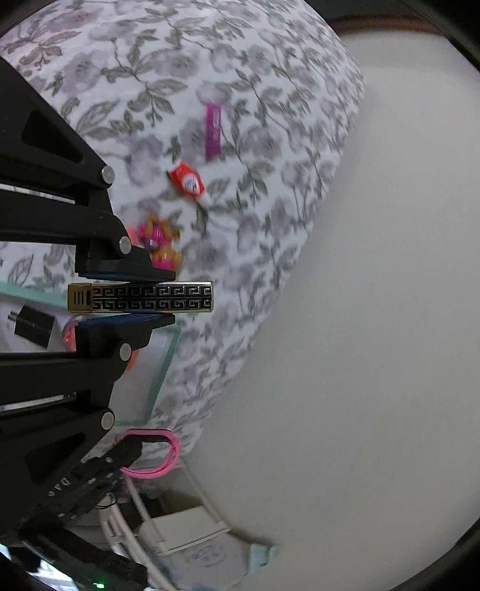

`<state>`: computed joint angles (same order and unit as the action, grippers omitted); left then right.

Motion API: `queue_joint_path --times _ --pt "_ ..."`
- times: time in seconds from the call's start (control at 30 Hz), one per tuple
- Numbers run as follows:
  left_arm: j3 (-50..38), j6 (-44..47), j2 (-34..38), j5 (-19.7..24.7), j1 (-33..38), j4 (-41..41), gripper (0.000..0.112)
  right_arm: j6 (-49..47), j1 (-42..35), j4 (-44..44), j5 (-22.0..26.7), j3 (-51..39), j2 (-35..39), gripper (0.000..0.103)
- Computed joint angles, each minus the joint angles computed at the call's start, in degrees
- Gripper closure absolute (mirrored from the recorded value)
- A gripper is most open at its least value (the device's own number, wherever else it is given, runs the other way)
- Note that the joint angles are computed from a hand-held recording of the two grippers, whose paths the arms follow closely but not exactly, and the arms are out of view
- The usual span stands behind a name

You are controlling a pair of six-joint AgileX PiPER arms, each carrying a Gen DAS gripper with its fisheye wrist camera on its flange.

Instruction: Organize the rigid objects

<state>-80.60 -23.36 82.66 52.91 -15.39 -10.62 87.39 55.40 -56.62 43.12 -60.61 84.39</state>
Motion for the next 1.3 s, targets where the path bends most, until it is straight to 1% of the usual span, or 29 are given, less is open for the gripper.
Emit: queue_joint_path --times 0.23,0.37,0.5,0.57,0.6,0.7,0.8,0.9,1.0,1.13,1.23,1.3 --pt "-2.9 -1.2 3.2 0.0 -8.3 3.1 0.097 1.0 -3.4 0.3 3.9 6.3 -7.6 0.087" --pt "-4.3 -1.9 5.6 -0.2 -13.3 5.1 0.097 0.6 -8.0 1.9 2.3 11.0 -12.1 0.087" --pt "-5.5 -2.3 8.5 -0.1 -17.4 6.6 0.097 -0.2 -12.0 3.4 1.6 13.3 -12.7 0.087" --pt "-5.8 -2.0 10.1 -0.1 -19.0 6.4 0.097 -1.0 -13.9 4.5 0.1 14.7 -12.8 0.087" --pt "-5.8 -2.0 10.8 -0.3 -19.8 6.5 0.097 -2.1 -15.5 5.6 -1.1 15.5 -12.6 0.087" --pt "-6.2 -2.2 13.3 0.1 -22.1 7.0 0.097 -5.3 -18.3 8.9 -2.6 15.8 -10.5 0.087" --pt "-6.3 -1.4 15.6 0.4 -22.6 5.5 0.097 -9.9 -21.1 13.5 -4.1 15.7 -6.8 0.087" --pt "-6.2 -1.2 17.0 0.8 -23.2 4.7 0.097 -13.1 -21.9 16.3 -3.3 14.9 -3.8 0.087" --pt "-6.0 -1.0 18.2 1.2 -23.9 4.4 0.097 -16.2 -22.9 19.4 -4.4 14.9 -2.4 0.087" --pt "-6.3 -0.9 19.2 1.6 -24.9 4.1 0.097 -17.3 -22.2 20.5 -1.5 13.8 0.1 0.087" --pt "-6.5 -0.9 19.9 1.8 -25.5 4.0 0.097 -18.5 -22.8 21.8 -2.1 13.9 1.1 0.087" --pt "-6.7 -0.7 20.5 2.1 -25.6 3.7 0.097 -18.7 -22.6 21.9 -1.2 13.4 2.0 0.087"
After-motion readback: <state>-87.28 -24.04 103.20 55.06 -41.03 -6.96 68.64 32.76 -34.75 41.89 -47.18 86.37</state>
